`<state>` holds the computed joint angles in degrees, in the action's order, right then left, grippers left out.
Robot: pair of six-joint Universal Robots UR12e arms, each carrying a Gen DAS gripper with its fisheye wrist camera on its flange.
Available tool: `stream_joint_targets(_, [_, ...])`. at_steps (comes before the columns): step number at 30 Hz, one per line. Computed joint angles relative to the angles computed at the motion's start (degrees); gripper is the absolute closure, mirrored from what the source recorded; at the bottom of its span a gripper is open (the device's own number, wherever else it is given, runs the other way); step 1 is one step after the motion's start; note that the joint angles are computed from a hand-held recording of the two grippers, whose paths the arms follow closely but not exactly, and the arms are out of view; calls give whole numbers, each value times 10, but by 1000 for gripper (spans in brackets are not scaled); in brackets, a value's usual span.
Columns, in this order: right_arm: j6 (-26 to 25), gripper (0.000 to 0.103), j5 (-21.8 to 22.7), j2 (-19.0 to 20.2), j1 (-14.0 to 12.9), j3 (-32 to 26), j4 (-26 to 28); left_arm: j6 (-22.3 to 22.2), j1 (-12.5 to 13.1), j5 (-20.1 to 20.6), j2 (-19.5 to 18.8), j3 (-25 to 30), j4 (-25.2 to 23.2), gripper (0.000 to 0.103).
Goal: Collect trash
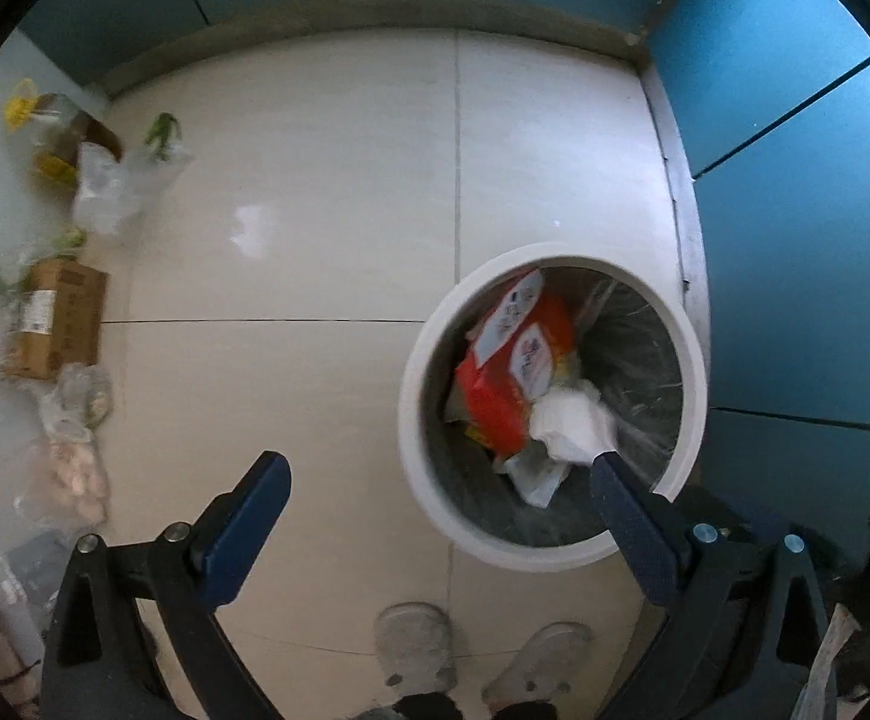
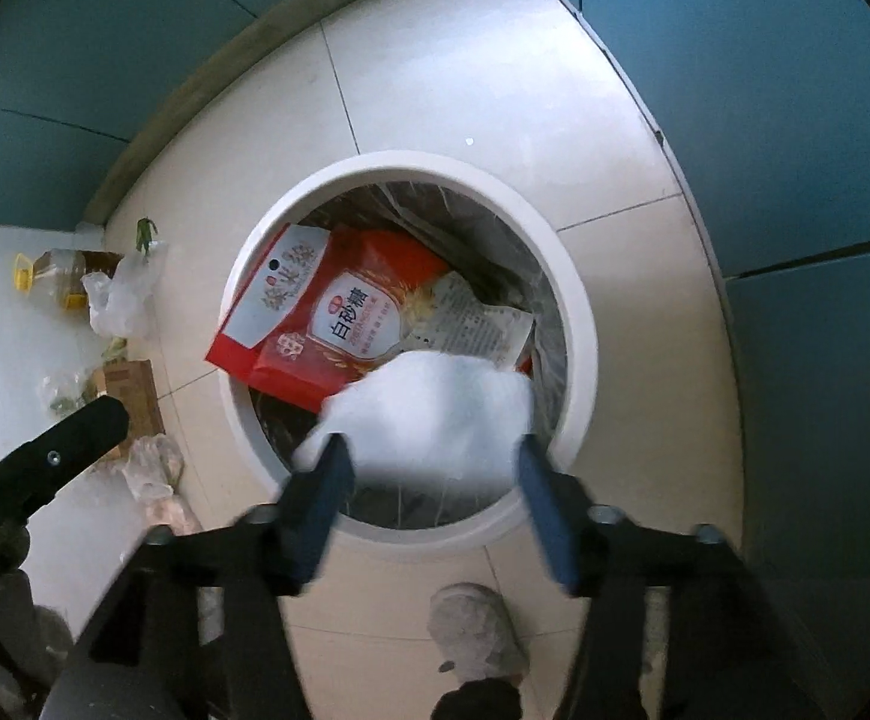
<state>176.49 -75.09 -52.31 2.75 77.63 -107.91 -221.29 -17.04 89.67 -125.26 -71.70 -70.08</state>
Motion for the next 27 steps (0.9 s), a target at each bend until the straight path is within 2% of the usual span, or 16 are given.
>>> stream_joint_targets(2, [-10,28,-14,-6,2,-3,4,-3,-6,24,9,2,-15,1])
stream_joint_targets(4, [-20,14,-41,-19,6,-3,4,-10,-12,38,22,5,-33,1])
stream_joint_targets(7, [-28,3,-63,-40,7,-5,16,-19,-21,56,39,13,-59,1])
stream_joint_targets(14, [-69,0,-108,-110,10,-16,31,-37,-41,90,78,52,-116,1])
stream_joint_targets(20, [-105,0,-101,-162,3,-55,70,-58,-61,125,105,104,-169,1])
stream_joint_targets(27, [-143,0,-61,-208,-22,-120,144,-94,-92,161,114,179,-226,1])
